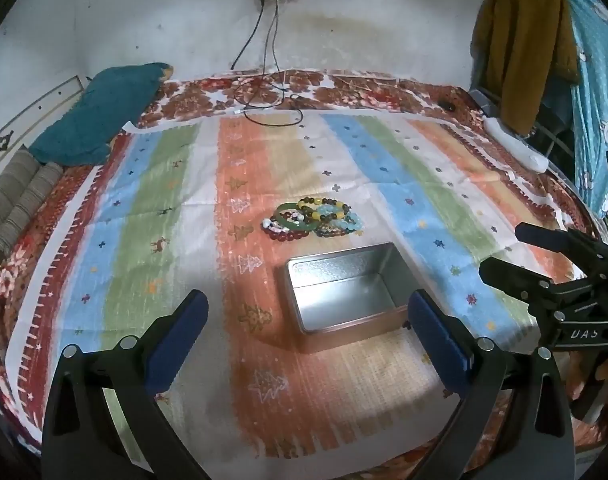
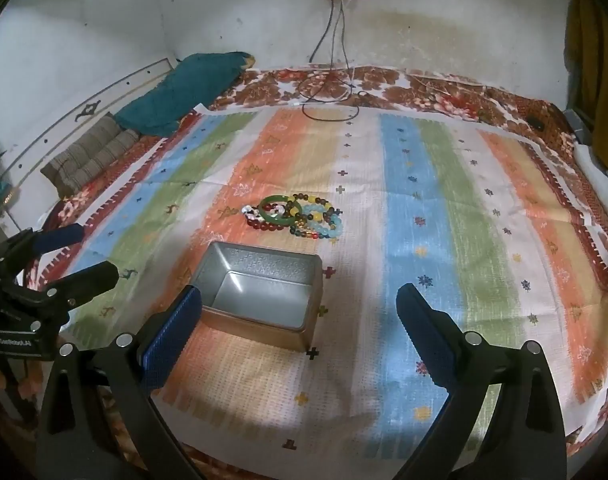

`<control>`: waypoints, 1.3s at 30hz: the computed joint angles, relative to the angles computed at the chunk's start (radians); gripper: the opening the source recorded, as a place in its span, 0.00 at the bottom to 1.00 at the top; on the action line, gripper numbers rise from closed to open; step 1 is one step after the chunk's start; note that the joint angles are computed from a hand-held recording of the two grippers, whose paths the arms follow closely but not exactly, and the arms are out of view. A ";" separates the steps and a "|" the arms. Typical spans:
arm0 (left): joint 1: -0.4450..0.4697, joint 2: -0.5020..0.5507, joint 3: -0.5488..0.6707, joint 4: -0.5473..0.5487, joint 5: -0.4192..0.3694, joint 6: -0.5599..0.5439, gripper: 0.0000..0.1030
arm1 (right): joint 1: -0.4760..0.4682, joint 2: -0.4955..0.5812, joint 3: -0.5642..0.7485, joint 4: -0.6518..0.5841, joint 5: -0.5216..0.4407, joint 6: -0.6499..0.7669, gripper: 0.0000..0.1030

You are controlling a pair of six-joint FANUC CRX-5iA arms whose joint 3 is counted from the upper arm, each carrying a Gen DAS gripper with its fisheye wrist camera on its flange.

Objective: Organize jewelry

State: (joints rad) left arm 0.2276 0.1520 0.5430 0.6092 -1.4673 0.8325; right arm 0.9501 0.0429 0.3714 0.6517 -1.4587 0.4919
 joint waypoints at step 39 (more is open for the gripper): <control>-0.022 0.011 0.034 -0.052 -0.007 0.045 0.95 | -0.032 0.029 0.040 -0.031 -0.030 -0.001 0.96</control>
State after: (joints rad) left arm 0.2052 0.1634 0.5767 0.5576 -1.4746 0.8773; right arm 0.9184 0.0724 0.4116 0.6203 -1.4883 0.4909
